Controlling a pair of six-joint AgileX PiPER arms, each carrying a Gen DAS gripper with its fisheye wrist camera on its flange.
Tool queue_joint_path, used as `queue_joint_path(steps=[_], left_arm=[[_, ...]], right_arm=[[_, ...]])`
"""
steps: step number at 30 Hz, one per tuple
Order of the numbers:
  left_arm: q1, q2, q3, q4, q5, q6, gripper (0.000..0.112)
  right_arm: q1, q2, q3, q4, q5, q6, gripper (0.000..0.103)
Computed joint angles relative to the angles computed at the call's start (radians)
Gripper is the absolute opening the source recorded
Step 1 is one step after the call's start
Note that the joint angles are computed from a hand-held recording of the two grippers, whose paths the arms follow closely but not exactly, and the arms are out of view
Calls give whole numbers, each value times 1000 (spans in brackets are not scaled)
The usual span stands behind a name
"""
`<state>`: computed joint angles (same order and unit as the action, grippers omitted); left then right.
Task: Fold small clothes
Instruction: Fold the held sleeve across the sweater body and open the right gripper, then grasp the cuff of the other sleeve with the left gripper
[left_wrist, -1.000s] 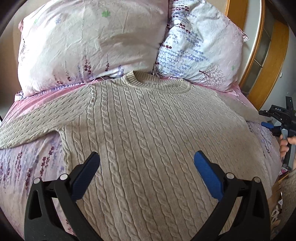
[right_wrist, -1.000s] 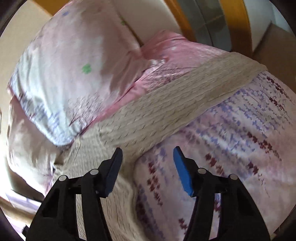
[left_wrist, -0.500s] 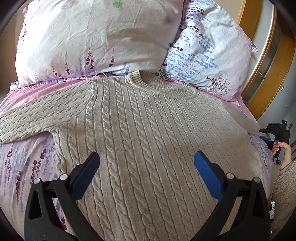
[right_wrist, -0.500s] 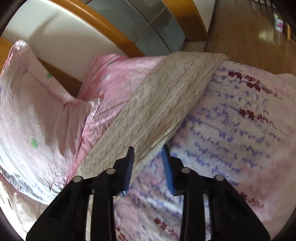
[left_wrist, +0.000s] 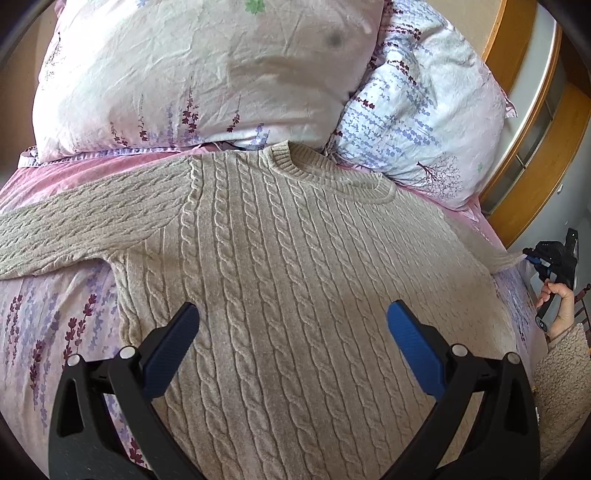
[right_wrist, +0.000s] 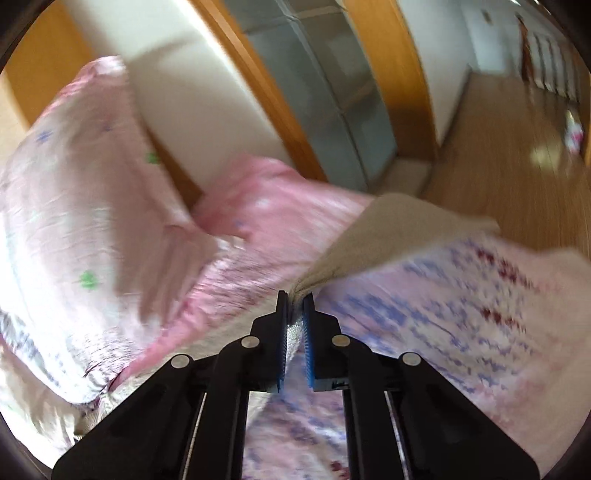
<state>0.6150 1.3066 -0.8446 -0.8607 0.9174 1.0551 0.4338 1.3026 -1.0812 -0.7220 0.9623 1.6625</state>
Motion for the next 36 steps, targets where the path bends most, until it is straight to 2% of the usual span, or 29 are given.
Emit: queue_joint_path(steps=[3,7,10,12,14,17,20,21,22,23,26,31,32,33,34,36], left_arm=[[24,0,-3,-26,12,27,101],[39,9,-26,-15,48,25,101],[49,3,-25,-15,59,36,101],[55,-12,-15,-24,51,51,101],[66,-13,-13,-33,61,60,101],[92,-3,-16,-43,98,72,101],[111,1,-16,-50,106,91,101],[115,4,-18,-53,107,94,101],[121,9,-19,-58,112,98,101],[128,16,-22,-64,121,102,101],[146,34,-25,-88,147,114,101],[170,24,2,-127,125,167,101],[176,25,0,-128,130,173,101],[182,29,-5,-128,136,174,101],[189,32,-8,-129,141,175,101],[218,37,-9,-154,158,200,101]], right_arm=[[115,57,-122,-76,20,-68,8],[230,147,-253,-47,-75,-188,8],[277,262,-352,107,-165,-357,8],[286,354,-409,273,-209,-501,8],[291,453,-465,432,-204,-620,8],[272,516,-484,556,-208,-681,9],[211,460,-377,699,-327,-683,25],[198,438,-344,717,-357,-667,37],[198,404,-298,697,-382,-612,45],[193,375,-266,679,-400,-565,45],[151,318,-197,657,-438,-462,45],[83,262,-99,540,-474,-240,42],[78,264,-99,516,-467,-212,38],[81,276,-118,481,-436,-188,26],[86,287,-142,448,-398,-180,19],[131,313,-207,346,-324,-138,12]])
